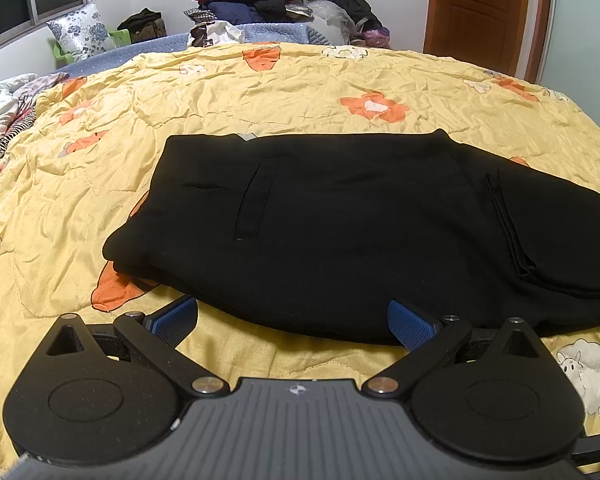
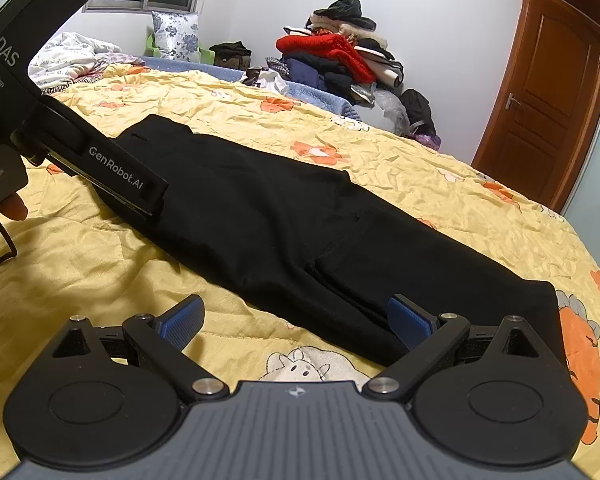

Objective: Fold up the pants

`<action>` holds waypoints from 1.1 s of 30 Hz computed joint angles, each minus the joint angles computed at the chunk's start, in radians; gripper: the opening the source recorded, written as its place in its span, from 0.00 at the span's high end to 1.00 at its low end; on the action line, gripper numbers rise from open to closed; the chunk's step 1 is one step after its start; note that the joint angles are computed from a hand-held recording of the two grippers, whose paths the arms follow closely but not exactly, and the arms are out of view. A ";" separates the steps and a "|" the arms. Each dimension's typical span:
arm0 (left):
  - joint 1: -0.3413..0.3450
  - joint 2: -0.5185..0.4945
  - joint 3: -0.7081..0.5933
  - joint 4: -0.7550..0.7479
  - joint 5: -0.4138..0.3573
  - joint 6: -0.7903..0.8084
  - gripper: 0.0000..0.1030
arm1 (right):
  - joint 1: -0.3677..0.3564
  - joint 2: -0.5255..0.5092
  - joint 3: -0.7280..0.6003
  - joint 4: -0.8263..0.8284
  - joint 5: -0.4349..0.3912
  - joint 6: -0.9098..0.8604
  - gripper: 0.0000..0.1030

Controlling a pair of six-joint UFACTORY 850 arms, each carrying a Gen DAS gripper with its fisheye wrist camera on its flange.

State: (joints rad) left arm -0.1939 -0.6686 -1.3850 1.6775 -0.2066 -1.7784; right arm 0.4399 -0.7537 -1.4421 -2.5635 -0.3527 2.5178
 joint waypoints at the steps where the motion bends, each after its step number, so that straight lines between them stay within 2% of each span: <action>1: 0.000 0.000 0.000 -0.001 0.000 0.001 0.00 | 0.000 0.000 0.001 0.000 0.000 0.001 0.04; 14: 0.002 -0.001 -0.002 -0.042 0.014 0.043 0.00 | -0.003 -0.006 -0.008 0.018 0.016 -0.008 0.04; 33: -0.003 0.001 0.004 -0.018 0.008 0.037 0.00 | -0.002 -0.002 0.000 0.013 0.011 -0.002 0.04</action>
